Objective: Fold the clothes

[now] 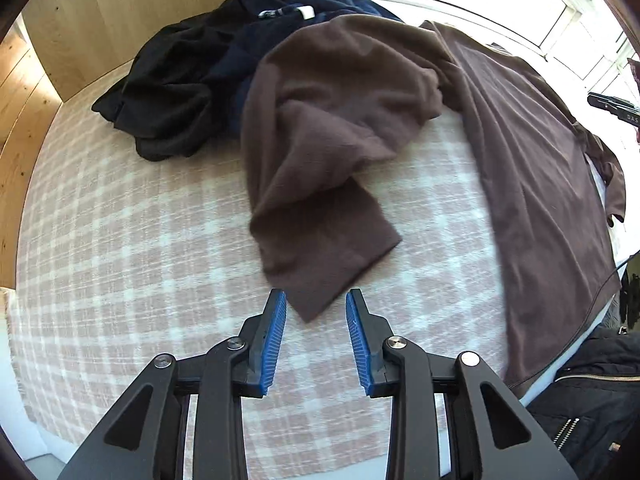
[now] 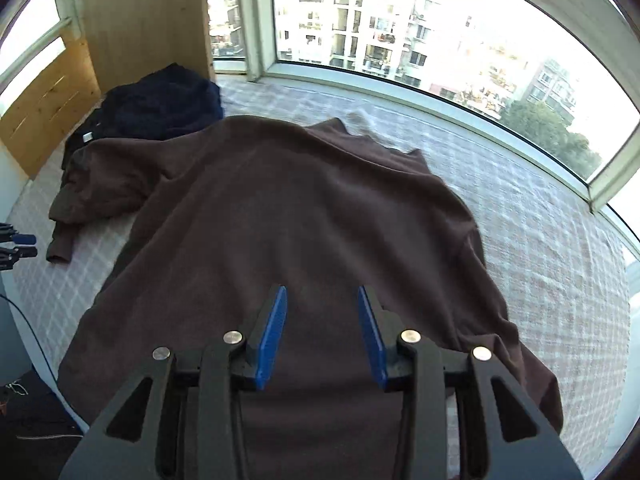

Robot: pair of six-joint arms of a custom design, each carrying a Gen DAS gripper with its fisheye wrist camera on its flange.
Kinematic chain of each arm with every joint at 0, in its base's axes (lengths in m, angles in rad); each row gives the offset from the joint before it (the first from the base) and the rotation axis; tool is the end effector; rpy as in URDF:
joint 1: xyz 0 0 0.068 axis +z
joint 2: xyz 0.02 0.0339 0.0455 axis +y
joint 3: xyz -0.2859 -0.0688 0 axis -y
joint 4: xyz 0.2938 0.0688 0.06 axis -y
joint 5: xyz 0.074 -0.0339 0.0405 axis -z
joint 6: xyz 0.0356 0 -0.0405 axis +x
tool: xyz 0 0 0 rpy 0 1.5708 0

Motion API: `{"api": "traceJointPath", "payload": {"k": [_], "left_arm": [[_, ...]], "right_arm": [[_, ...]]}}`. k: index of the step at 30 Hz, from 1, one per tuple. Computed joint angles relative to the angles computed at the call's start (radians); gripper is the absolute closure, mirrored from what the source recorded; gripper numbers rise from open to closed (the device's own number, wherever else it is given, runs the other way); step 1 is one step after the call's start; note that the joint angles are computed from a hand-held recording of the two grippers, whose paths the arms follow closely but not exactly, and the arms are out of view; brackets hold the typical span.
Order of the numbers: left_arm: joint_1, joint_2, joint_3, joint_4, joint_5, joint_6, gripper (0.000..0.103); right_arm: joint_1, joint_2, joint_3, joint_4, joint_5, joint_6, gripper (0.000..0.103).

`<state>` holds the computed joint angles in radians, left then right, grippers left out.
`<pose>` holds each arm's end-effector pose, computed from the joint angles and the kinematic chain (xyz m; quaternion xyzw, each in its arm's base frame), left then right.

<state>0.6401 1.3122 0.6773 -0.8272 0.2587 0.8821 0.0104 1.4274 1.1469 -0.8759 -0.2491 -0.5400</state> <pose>0.1905 0.1305 0.1562 0.1265 0.9821 -0.0561 0.1278 0.3216 0.0121 0.2735 -0.2885 0.9275 0.0639 0.2288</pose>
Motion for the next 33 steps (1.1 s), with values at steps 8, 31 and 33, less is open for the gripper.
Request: {"api": "traceJointPath", "payload": {"k": [8,31,33], "left_arm": [[-0.005,0.047,-0.035,0.025,0.039,0.005,0.072],[-0.141,0.085,-0.095,0.212,-0.047,-0.254,0.057],[-0.152,0.12,-0.091,0.228,-0.025,-0.271,0.057]], "right_arm": [[0.503,0.093,-0.074,0.153,0.149,0.045,0.066],[0.499,0.158,-0.035,0.139,0.057,0.119,0.066],[0.516,0.17,-0.021,0.142,0.052,0.123,0.066]]}}
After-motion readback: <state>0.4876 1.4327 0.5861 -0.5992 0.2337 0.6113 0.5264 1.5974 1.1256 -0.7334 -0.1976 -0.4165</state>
